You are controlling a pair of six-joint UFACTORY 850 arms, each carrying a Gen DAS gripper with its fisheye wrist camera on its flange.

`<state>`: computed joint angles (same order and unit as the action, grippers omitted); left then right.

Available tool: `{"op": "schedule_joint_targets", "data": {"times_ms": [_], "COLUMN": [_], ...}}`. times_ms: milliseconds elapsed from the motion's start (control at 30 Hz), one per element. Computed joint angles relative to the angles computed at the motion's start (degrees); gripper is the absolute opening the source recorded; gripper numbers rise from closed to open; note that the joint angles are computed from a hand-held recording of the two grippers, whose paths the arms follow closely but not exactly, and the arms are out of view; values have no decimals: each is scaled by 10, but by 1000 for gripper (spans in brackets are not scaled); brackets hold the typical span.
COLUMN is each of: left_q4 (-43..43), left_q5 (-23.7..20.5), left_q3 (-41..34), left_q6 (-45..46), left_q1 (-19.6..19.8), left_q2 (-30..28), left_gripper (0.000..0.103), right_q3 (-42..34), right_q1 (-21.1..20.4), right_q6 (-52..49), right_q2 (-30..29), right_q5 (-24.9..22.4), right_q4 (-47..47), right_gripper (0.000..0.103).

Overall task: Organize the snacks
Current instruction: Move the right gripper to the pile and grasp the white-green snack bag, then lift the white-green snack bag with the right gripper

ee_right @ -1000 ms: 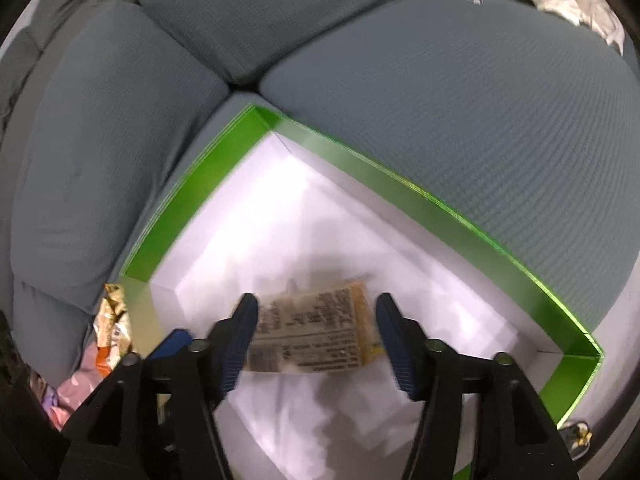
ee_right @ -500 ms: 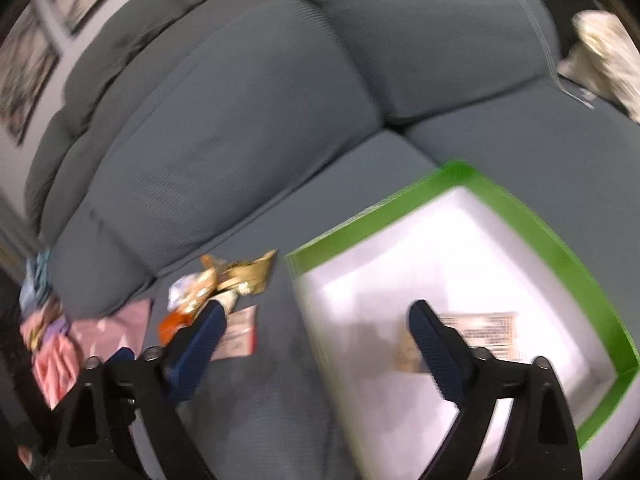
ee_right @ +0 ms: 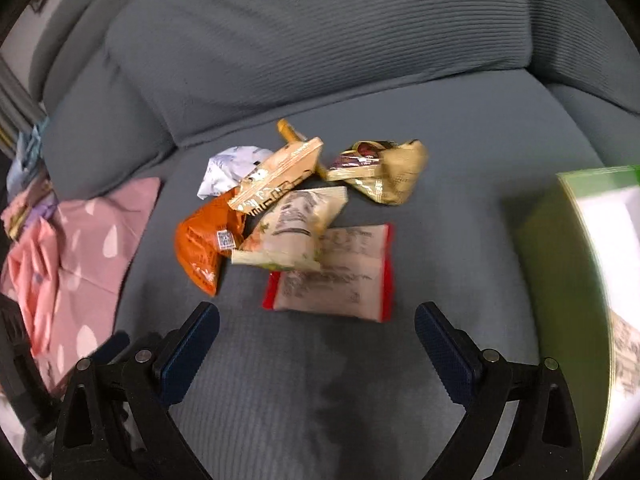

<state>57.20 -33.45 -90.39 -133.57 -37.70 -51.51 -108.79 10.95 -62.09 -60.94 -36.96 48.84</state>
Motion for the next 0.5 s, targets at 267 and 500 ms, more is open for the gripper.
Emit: {"op": "schedule_joint_targets", "data": {"times_ms": [267, 500], "left_q4": [-15, 0], "left_q5": [-8, -5], "left_q3": [-4, 8], "left_q6": [-6, -29], "left_q1": [6, 4], "left_q2": [-4, 4], "left_gripper": [96, 96], "right_q3": [-175, -173], "right_q1": [40, 59], "right_q6": [167, 196], "right_q2": [-97, -105], "right_q5": [-53, -6], "right_q4": [-122, -205], "right_gripper": [94, 47]}}
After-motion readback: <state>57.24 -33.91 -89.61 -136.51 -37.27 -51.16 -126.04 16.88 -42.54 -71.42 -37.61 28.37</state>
